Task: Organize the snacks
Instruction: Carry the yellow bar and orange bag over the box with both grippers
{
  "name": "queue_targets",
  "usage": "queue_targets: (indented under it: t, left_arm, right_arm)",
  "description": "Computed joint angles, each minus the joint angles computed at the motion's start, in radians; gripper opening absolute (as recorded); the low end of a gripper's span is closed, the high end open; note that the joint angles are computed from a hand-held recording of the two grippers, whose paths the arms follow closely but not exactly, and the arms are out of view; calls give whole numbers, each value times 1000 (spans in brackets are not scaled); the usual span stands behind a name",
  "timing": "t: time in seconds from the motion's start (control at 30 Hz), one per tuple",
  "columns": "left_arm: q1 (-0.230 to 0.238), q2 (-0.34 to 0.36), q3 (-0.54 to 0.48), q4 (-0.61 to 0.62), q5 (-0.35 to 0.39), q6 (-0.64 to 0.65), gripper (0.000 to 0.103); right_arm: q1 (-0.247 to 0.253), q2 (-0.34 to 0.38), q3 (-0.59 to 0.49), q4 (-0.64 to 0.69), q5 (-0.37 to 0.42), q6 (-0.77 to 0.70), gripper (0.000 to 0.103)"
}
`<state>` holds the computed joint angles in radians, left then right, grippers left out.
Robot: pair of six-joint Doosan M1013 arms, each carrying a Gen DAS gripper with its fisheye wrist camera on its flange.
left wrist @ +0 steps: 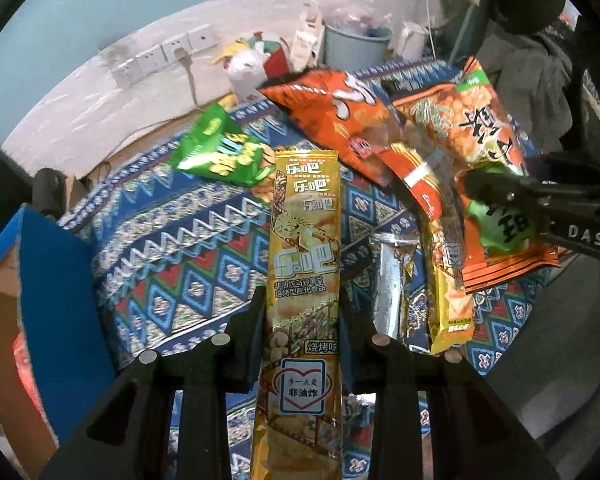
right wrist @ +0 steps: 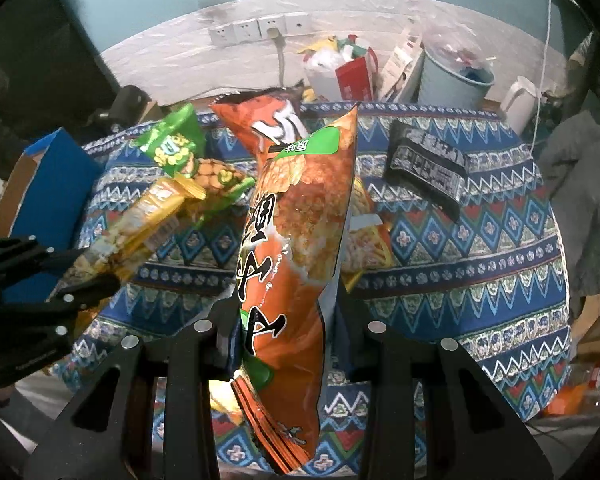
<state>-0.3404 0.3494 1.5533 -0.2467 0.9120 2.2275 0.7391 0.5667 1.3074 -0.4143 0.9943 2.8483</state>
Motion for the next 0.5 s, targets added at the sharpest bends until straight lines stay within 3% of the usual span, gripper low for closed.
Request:
queue_targets:
  t: [0.17,0.5]
  left_arm:
    - [5,-23,16,-3,-45,-21,31]
    - [55,-26,-4,-34,-63,-44,31]
  right_arm:
    - [6,17,-40,-11,19,-22,35]
    - [17,56,-137,-28,42,-81,35]
